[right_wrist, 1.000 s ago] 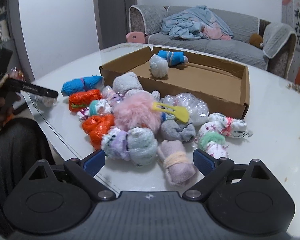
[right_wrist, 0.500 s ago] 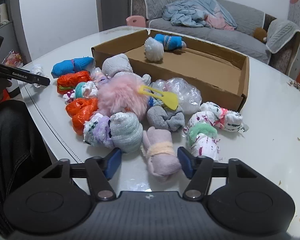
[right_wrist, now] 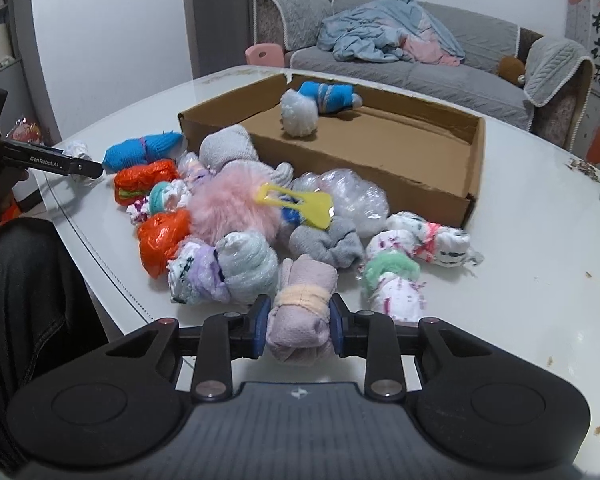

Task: Organize objects
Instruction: 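Grasp the white towel roll with the left tool while the right tool grasps the pink sock roll, then carry both rolls into the box and open both tools to release them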

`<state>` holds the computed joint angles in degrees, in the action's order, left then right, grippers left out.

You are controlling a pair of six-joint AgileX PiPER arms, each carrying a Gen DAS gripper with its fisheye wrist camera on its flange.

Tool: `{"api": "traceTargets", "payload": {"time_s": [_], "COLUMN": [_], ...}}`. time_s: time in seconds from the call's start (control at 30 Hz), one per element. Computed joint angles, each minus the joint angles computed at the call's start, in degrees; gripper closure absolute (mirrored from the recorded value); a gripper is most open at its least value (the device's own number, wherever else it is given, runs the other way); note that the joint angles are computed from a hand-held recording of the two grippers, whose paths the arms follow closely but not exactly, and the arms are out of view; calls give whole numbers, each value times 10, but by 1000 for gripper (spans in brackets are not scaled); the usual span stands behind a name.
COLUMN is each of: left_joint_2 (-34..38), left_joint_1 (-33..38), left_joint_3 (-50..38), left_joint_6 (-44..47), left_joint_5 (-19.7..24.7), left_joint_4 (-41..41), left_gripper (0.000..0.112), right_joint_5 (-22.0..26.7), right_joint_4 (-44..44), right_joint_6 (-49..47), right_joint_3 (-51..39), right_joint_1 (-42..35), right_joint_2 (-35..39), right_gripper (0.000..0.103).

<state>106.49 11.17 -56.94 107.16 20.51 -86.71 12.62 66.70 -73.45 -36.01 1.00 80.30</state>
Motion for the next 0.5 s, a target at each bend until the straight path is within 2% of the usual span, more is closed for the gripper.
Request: {"api": "traceTargets", "payload": {"time_s": [0.13, 0.23, 0.37, 0.5], "left_joint_2": [-19, -33, -29, 20], "left_joint_1": [-3, -15, -52, -109], "left_joint_3": [-23, -61, -153, -297], "left_joint_6": [-52, -120, -260, -444], "left_joint_5": [7, 19, 61, 126], "left_joint_4": [53, 130, 290, 450], "left_gripper": [32, 32, 32, 32], "right_joint_5": [40, 67, 119, 156], "right_joint_4": [-31, -91, -116, -141], "right_joint_6": [20, 70, 80, 100], "right_joint_3": [-6, -31, -104, -219], "right_joint_1": [-39, -55, -77, -77], "right_joint_2": [-25, -43, -41, 15], "right_gripper": [76, 76, 76, 76]}}
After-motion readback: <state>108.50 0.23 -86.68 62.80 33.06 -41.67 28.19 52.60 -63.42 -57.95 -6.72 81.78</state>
